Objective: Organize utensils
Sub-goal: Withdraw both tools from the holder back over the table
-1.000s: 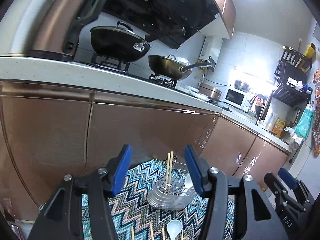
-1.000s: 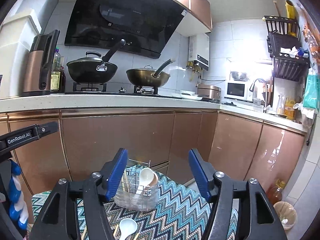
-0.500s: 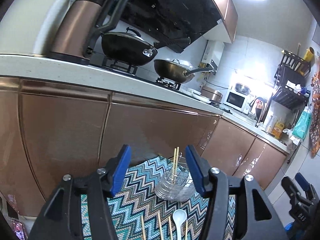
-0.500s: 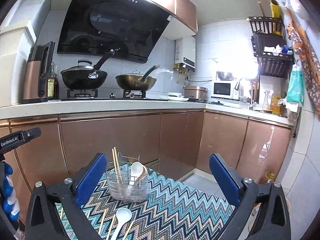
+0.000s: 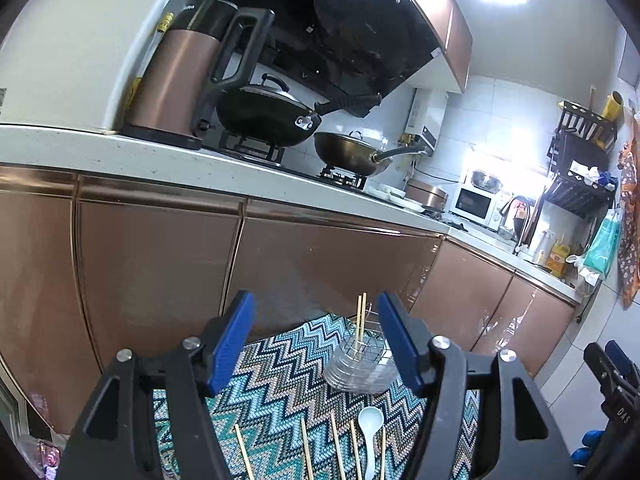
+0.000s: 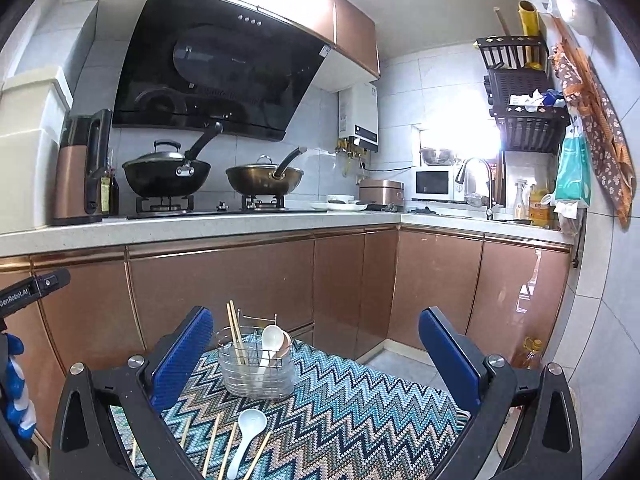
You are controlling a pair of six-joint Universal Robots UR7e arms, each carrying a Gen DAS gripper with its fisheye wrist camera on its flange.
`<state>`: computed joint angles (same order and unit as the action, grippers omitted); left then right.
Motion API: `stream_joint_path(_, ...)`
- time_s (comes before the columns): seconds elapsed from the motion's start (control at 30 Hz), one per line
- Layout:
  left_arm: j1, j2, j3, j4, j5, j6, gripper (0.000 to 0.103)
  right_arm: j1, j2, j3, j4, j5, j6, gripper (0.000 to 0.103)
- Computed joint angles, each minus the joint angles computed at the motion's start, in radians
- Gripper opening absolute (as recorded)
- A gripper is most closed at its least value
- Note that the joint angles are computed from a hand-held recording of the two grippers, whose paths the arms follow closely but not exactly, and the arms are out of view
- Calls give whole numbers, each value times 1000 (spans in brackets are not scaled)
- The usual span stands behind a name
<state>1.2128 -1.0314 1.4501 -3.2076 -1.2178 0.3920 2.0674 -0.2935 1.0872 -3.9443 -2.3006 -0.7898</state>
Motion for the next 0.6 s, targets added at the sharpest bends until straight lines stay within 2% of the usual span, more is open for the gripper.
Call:
stream_joint_path(0.37,-11,-50,60,-12,-1,14,63,15,-37,89,-63,23,21,103)
stream_joint_path(0.5,-7,-39,44,19,19,7,63,3,-66,135,-14,35,88,103)
stream_joint_path(0.6,-2,-24,31,36,36,1,63,-4,-68,139,16,15,102,103)
